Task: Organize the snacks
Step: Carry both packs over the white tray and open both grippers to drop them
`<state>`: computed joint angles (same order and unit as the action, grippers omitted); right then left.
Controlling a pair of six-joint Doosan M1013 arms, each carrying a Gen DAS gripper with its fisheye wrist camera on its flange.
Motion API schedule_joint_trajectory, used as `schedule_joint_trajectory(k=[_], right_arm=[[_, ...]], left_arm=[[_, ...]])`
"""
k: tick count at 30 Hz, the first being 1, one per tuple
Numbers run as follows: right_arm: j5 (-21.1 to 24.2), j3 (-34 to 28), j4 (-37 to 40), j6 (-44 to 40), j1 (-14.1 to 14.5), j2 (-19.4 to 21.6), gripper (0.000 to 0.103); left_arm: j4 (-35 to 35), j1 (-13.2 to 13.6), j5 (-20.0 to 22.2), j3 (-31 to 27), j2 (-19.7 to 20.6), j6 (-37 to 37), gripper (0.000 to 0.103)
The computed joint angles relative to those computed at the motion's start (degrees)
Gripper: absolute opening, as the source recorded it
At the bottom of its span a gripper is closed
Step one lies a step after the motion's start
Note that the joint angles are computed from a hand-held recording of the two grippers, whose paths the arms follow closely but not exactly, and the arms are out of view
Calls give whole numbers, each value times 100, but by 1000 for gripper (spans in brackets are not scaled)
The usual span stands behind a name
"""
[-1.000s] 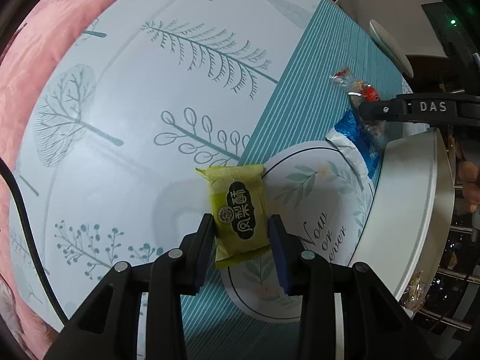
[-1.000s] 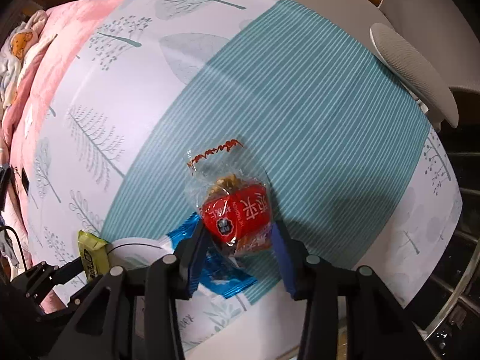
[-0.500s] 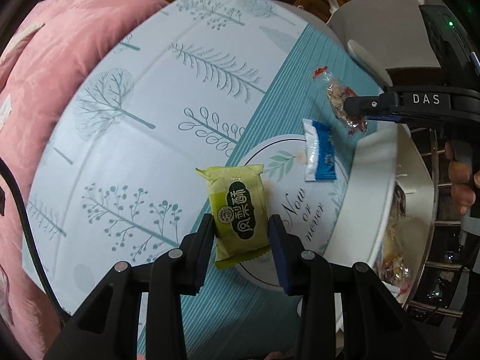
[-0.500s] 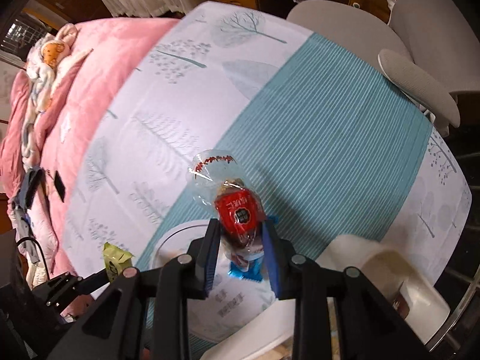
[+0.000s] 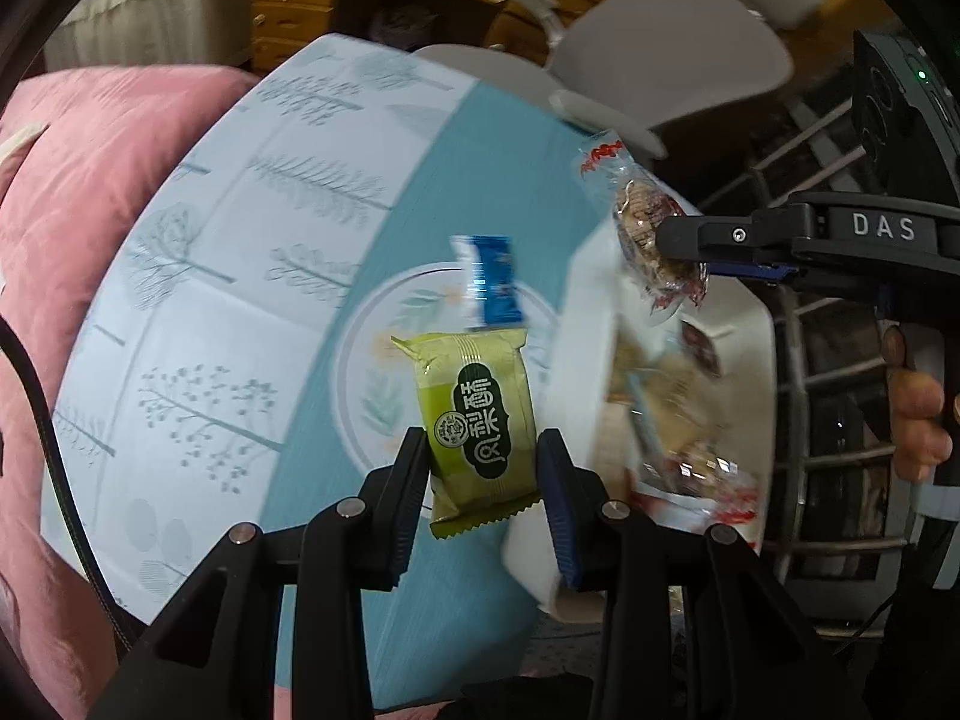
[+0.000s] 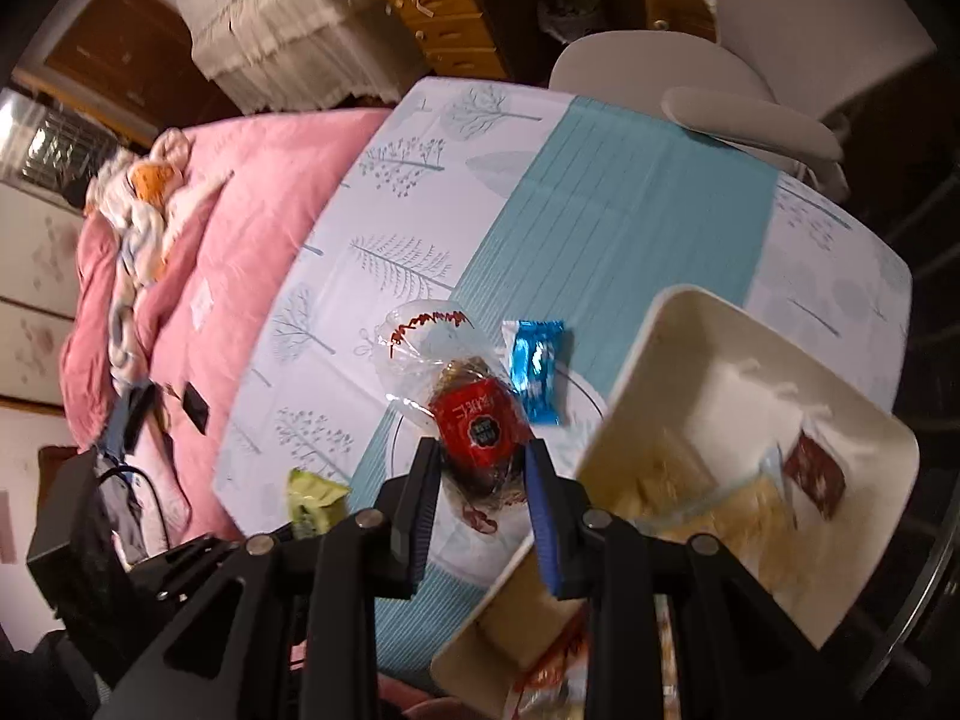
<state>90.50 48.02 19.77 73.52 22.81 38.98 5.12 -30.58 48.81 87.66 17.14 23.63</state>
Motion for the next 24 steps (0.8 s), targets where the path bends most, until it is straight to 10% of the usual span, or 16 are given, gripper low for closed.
schedule_joint_trajectory(k=[18,24], right_arm=[[-643,1454,217,1016,-765,-967,31],[-355,1775,678,2056,-1081,-893,33]], left_arm=[[-938,-324,-1638,-237,227,1999,36],[-983,-396,-1234,-540,385,2491,69]])
